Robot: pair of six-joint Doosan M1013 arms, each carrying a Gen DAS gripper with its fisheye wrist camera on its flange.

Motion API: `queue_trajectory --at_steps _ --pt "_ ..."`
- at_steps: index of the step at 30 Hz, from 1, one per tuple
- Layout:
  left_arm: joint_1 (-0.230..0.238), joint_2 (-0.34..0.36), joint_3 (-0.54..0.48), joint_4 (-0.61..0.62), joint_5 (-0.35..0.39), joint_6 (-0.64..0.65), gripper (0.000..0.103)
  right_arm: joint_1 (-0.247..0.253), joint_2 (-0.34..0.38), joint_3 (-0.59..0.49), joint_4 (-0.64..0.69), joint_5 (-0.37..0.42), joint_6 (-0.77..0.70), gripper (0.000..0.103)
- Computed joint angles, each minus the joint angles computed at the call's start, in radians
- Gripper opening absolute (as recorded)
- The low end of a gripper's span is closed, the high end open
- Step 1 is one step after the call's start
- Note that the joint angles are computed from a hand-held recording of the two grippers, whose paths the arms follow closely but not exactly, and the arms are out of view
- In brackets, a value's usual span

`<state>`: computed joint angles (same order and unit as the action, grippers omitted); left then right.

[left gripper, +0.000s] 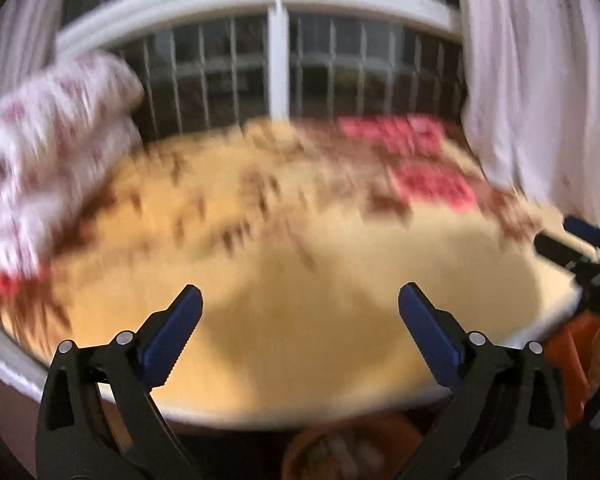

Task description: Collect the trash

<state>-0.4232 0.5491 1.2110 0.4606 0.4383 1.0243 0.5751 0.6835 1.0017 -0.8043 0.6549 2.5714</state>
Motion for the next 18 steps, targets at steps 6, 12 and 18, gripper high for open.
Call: queue_trajectory --at_steps 6,12,18 --pt "0.031 0.200 -0.317 -0.212 0.177 0.128 0.096 -0.028 0.212 -0.321 -0.037 0.136 -0.008 0.098" --pt "0.044 0.313 -0.461 -0.163 0.267 0.064 0.096 -0.049 0.343 -0.518 0.110 0.242 -0.002 0.098" --pt "0.054 0.363 -0.531 -0.267 0.342 0.163 0.096 -0.060 0.435 -0.688 0.252 0.387 -0.136 0.098"
